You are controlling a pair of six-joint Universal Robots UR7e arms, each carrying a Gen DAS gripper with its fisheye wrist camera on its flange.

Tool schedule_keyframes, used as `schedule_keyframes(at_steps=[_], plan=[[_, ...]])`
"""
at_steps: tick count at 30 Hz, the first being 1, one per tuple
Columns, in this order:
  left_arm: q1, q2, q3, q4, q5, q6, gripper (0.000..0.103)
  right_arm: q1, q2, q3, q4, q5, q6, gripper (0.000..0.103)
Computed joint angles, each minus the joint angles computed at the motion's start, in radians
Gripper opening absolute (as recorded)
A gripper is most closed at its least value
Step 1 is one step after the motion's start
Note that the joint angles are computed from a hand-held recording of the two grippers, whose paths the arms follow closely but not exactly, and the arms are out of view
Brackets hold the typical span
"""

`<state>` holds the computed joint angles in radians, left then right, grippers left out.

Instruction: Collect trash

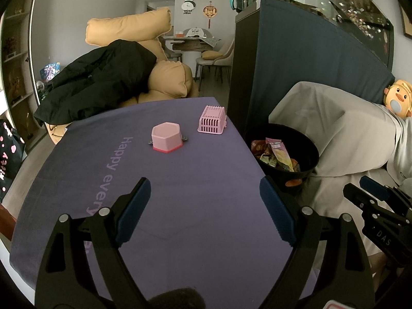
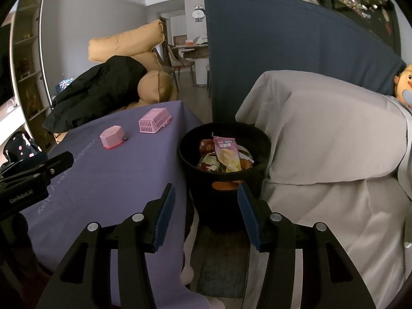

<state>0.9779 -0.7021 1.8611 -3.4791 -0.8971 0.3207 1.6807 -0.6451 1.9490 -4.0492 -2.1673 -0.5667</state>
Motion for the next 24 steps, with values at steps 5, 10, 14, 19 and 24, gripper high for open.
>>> schedule_keyframes(at_steps=[5,10,14,19,24], plan=[[0.000,0.000,0.001,-0.001,-0.001,0.000,0.082,0.000,0.000,-0.001,0.000,0.000,0.000,0.048],[-0.001,0.000,0.001,0.001,0.001,-0.001,0.082,-0.001,0.002,-0.001,-0.001,0.000,0.003,0.048],[-0.001,0.000,0.000,0.000,0.001,-0.001,0.082,-0.002,0.001,0.000,-0.001,0.001,0.003,0.048],[-0.001,0.001,0.002,0.002,0.001,-0.003,0.082,-0.003,0.002,0.001,-0.003,0.000,0.004,0.048],[-0.001,0.002,0.005,0.003,-0.003,-0.003,0.082,-0.004,0.004,0.002,-0.007,-0.001,0.005,0.048]])
